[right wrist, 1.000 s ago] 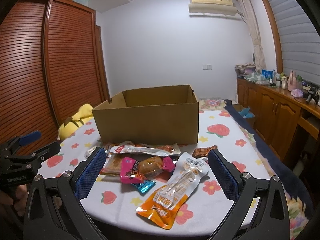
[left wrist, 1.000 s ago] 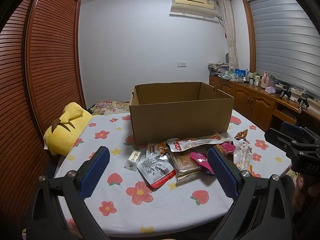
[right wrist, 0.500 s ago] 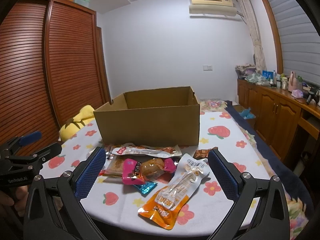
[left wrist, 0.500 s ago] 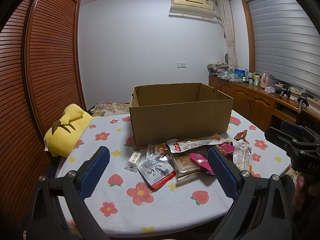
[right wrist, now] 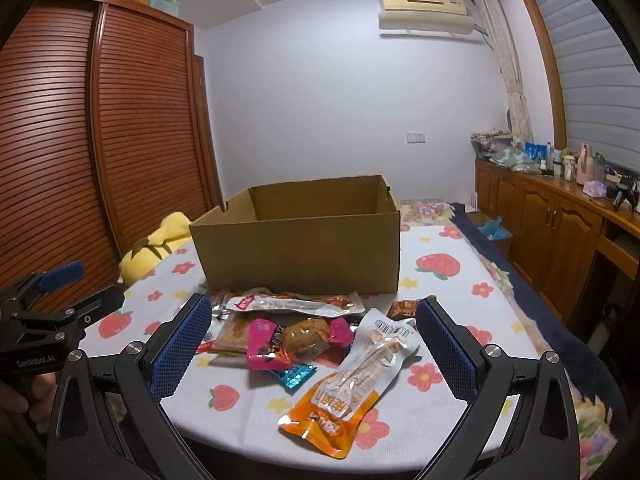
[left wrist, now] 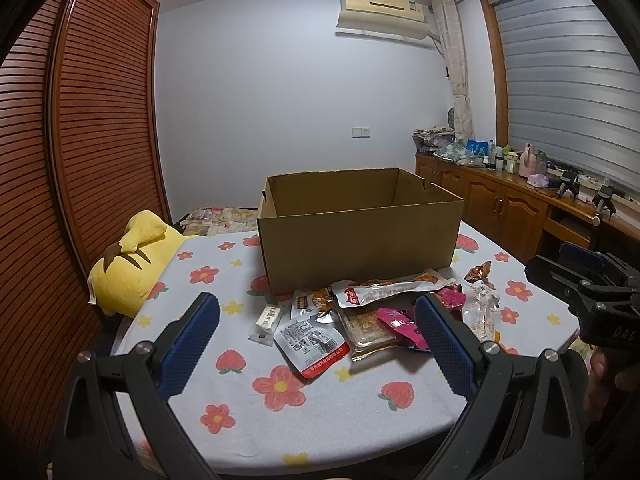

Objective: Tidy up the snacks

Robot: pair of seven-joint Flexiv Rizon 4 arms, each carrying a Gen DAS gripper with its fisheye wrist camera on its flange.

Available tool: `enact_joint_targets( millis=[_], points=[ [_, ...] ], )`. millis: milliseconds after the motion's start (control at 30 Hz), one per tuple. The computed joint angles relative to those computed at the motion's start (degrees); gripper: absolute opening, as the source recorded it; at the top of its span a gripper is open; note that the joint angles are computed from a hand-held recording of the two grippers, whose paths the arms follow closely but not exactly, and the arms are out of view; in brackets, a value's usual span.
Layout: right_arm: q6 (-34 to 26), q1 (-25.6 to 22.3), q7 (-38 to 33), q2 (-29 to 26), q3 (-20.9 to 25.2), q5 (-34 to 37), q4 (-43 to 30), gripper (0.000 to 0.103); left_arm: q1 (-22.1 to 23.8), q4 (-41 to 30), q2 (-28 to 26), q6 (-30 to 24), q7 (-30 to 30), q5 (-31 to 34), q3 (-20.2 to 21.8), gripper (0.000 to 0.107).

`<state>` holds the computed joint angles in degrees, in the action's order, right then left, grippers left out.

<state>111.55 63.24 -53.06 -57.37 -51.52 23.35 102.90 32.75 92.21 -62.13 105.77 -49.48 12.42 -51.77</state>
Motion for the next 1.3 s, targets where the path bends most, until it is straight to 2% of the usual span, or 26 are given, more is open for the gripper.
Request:
enact_joint_targets(
  millis=[533,733,1033,1167,1300],
  points=[
    [0.1,0.0,-0.2,0.0,0.1,0.2,0.1,0.103,0.4,0.8,0.2,-0.3,0.2,0.1,-0.4,0.099],
    [-0.2,-0.3,-0.1,0.2,0.6,-0.2,0.1,0.103,0.0,0.2,-0.1,-2.3,1.3,-1.1,-0.1,0.099],
    [-2.8,-7.6,0.0,3.1,8.2,-5.8,-0.7,0.103,-3.6,-3.5,-0.8,-9.3,6.3,-9.1,3.2,0.099],
    [-4.5,-10.0,0.2,3.4,10.0,-8.6,-1.0,0.101,-5.6,-5.0,-0.9,-10.9,8.9,-12.7,5.1,0.099],
    [-5.4,-13.9,0.7,4.3,14.0,-11.6,-1.6,0.100,-6.8,-6.1,-1.0,-12.7,11.8,-15.8,5.5,0.098]
  ],
)
